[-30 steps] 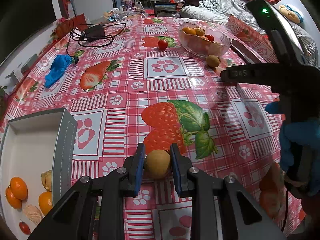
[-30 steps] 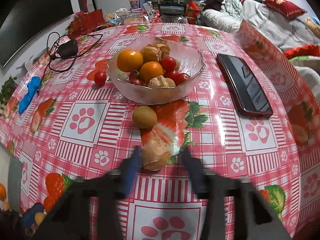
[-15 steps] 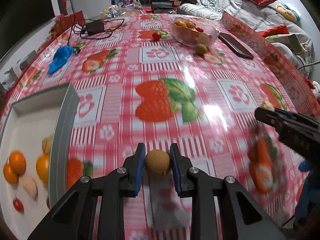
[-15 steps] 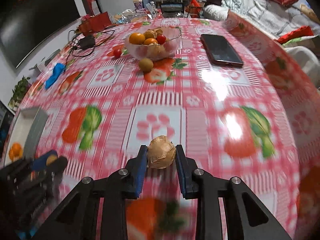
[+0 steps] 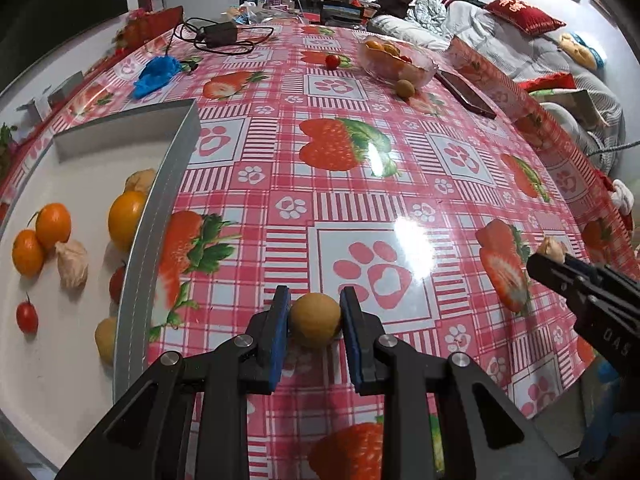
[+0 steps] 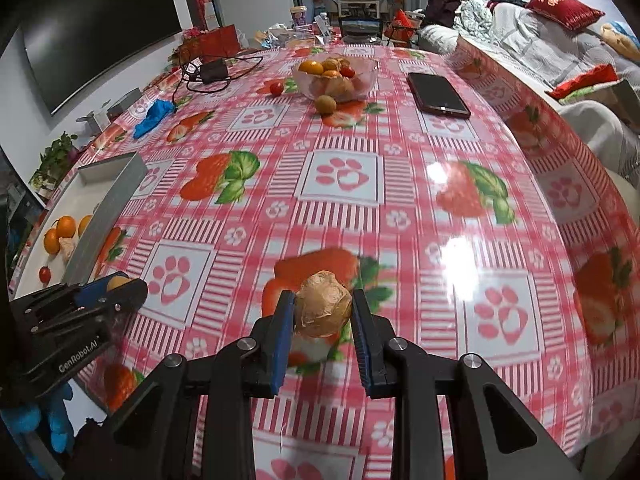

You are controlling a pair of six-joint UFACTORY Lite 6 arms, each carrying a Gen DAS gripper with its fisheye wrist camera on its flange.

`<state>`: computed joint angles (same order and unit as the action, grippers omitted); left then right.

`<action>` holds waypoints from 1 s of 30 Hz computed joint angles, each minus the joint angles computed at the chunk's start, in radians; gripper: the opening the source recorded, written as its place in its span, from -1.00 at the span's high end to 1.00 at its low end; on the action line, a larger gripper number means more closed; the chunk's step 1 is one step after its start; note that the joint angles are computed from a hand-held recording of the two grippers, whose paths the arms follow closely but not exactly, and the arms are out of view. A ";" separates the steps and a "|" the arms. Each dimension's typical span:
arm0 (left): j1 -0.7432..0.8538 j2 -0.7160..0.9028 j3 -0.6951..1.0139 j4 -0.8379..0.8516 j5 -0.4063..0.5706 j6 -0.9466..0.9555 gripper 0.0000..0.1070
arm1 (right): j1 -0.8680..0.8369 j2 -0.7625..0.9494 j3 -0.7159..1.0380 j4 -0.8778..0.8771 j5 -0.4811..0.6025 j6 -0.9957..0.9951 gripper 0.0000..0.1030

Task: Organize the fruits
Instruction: 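Lift the kiwi and physalis and carry them toward the white tray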

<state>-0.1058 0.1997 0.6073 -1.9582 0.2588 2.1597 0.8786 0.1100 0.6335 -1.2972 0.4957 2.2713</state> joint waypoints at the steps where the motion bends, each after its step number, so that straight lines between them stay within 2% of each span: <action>1: 0.005 -0.002 -0.005 -0.002 0.007 0.006 0.48 | 0.009 -0.005 -0.006 0.001 0.002 0.013 0.43; 6: 0.036 0.009 0.006 0.095 0.037 -0.071 0.48 | 0.034 -0.024 -0.034 0.002 0.009 0.059 0.43; 10: 0.066 0.019 0.020 0.190 0.071 -0.160 0.48 | 0.011 -0.015 -0.061 -0.051 -0.038 0.138 0.43; 13: 0.129 0.051 0.053 0.331 0.151 -0.277 0.48 | 0.009 0.005 -0.071 -0.095 -0.058 0.204 0.43; 16: 0.167 0.073 0.080 0.398 0.190 -0.340 0.48 | 0.025 0.011 -0.077 -0.118 -0.045 0.246 0.43; 20: 0.138 0.053 0.065 0.364 0.146 -0.315 0.48 | 0.030 0.012 -0.084 -0.144 -0.042 0.279 0.43; 27: 0.037 -0.001 -0.004 0.047 0.023 -0.001 0.48 | 0.030 0.013 -0.086 -0.160 -0.043 0.288 0.42; 30: 0.035 0.000 -0.007 0.017 0.020 0.032 0.48 | 0.032 0.014 -0.085 -0.156 -0.042 0.285 0.43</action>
<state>-0.0706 0.1999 0.6003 -1.9417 0.2792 2.1920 0.9103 0.1240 0.5488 -1.4534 0.4540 2.5561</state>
